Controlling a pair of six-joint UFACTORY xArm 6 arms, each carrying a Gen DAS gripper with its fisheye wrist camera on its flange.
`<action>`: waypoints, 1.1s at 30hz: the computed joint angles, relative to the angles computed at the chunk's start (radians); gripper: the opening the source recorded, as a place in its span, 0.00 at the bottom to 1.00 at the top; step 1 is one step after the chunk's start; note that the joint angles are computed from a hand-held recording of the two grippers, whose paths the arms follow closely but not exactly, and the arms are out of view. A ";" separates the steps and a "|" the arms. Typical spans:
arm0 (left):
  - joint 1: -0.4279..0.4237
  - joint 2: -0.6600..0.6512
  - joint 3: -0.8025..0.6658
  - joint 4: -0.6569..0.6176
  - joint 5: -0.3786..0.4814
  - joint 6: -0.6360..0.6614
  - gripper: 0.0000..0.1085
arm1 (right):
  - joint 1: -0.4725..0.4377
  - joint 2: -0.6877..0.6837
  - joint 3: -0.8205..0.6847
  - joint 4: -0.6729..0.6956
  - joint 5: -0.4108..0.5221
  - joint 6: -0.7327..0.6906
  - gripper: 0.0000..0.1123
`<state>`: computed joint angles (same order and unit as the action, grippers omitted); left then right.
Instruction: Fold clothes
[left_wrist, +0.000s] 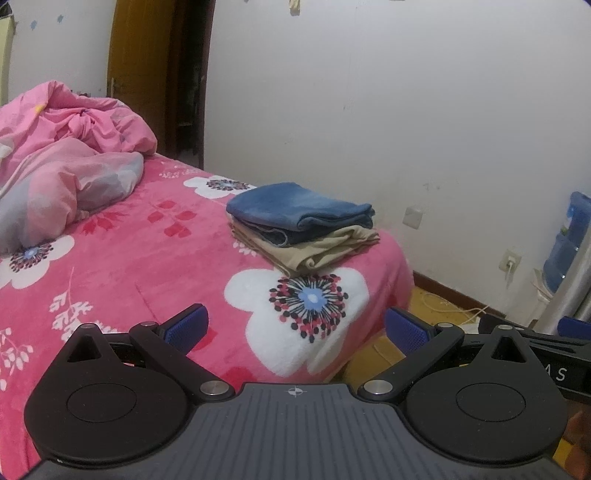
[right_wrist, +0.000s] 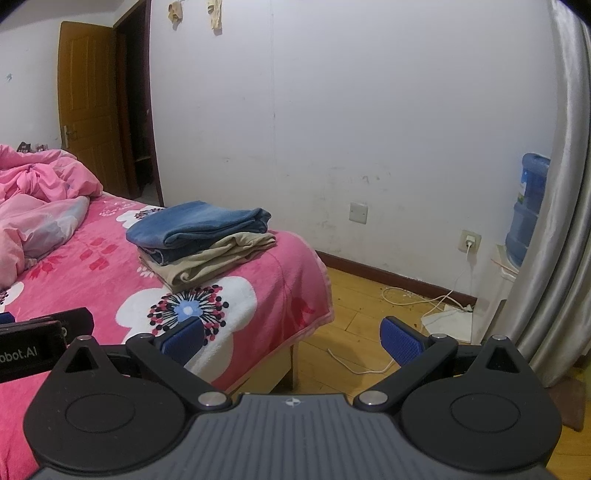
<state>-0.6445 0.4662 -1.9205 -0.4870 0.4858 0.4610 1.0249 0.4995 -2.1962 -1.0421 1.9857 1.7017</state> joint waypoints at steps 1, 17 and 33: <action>0.001 0.001 -0.002 0.003 0.002 -0.005 0.95 | 0.001 0.005 -0.007 -0.001 0.003 -0.002 0.92; 0.017 0.032 -0.049 0.048 0.036 -0.068 0.95 | -0.021 0.026 -0.040 0.032 0.000 -0.035 0.92; 0.018 0.030 -0.046 0.069 0.024 -0.091 0.95 | -0.021 0.063 -0.104 0.010 0.038 -0.094 0.92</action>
